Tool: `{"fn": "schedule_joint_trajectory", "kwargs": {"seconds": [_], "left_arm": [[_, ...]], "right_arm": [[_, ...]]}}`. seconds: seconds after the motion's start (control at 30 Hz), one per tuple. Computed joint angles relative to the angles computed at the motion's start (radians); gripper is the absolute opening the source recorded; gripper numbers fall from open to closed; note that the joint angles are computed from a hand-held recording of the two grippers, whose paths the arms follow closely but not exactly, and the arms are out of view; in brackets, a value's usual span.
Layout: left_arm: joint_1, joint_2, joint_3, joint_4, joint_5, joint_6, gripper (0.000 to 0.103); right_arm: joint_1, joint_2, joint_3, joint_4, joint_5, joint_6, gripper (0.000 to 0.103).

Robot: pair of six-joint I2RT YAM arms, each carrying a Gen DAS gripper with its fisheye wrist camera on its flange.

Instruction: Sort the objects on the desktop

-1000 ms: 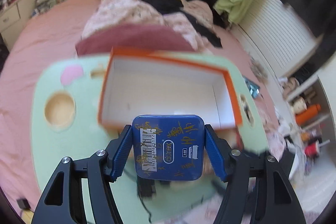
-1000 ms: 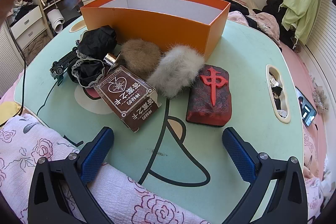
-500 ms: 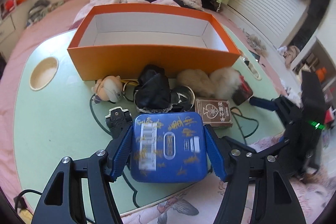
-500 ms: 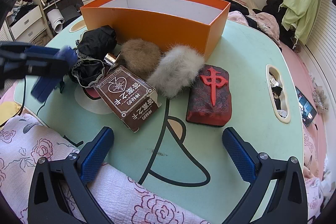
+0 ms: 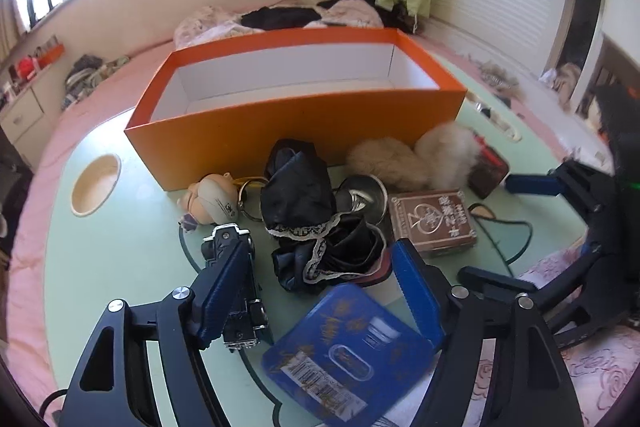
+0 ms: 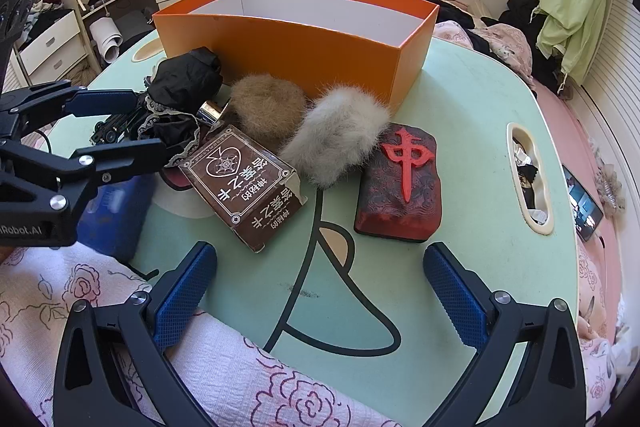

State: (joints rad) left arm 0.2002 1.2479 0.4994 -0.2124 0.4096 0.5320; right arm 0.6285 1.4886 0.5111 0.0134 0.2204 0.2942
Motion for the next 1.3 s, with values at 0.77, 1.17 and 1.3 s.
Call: {"fn": "schedule_joint_trajectory", "kwargs": {"seconds": [0.77, 1.17, 1.3], "left_arm": [[0.316, -0.04, -0.032, -0.226, 0.156, 0.274, 0.081], [0.301, -0.001, -0.041, -0.154, 0.166, 0.232, 0.084], [0.299, 0.004, -0.036, -0.157, 0.173, 0.231, 0.084]], "right_arm": [[-0.15, -0.044, 0.24, -0.193, 0.037, -0.044, 0.09], [-0.222, 0.217, 0.487, -0.206, 0.028, -0.122, 0.09], [-0.211, 0.126, 0.4, -0.171, -0.009, -0.113, 0.09]]}}
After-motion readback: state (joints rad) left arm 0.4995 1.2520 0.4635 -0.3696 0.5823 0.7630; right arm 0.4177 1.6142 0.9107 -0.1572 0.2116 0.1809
